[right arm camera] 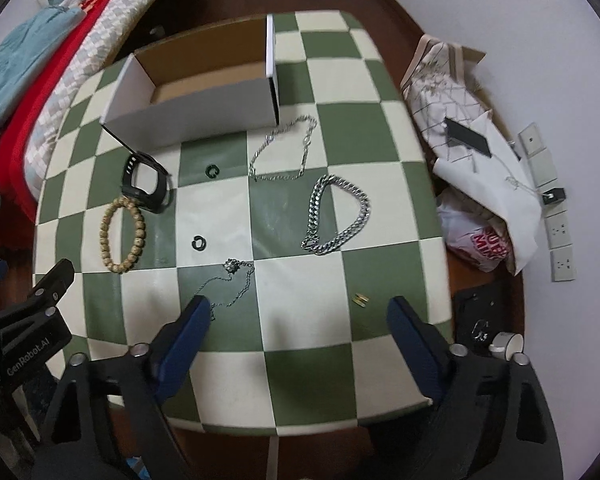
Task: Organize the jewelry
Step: 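Move left tool toward wooden bead bracelet while right tool approaches thin silver pendant chain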
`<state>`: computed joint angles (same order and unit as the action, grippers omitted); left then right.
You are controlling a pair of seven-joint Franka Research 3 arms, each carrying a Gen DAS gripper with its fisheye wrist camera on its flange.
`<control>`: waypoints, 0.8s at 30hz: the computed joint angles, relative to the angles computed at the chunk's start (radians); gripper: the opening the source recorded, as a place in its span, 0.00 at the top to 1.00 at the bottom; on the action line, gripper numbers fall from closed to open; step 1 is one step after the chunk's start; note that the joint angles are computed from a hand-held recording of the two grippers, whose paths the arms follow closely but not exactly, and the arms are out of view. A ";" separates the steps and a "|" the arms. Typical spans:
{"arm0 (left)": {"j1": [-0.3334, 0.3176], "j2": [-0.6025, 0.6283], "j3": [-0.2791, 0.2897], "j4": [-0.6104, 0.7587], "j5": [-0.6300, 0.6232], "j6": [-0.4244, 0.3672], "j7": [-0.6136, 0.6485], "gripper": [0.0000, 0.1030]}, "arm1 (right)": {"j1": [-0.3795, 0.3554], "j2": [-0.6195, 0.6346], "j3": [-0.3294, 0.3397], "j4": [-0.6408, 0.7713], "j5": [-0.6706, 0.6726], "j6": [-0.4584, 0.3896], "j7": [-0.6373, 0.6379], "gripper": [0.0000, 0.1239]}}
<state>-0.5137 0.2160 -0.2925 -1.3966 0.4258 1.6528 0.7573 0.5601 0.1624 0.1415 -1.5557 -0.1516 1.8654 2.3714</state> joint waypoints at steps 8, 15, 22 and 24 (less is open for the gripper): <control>0.054 -0.018 0.010 -0.113 -0.061 0.080 0.035 0.01 | -0.009 0.083 -0.008 -0.027 0.070 0.099 -0.034 0.45; 0.077 -0.024 0.010 -0.157 -0.092 0.108 0.050 0.02 | 0.018 0.152 -0.020 0.006 0.072 0.141 -0.061 0.47; 0.083 -0.021 0.011 -0.161 -0.094 0.116 0.056 0.02 | 0.070 0.213 -0.041 0.089 -0.017 0.104 -0.078 0.53; 0.086 -0.023 0.011 -0.164 -0.100 0.120 0.058 0.02 | 0.076 0.217 -0.042 0.095 -0.021 0.105 -0.081 0.57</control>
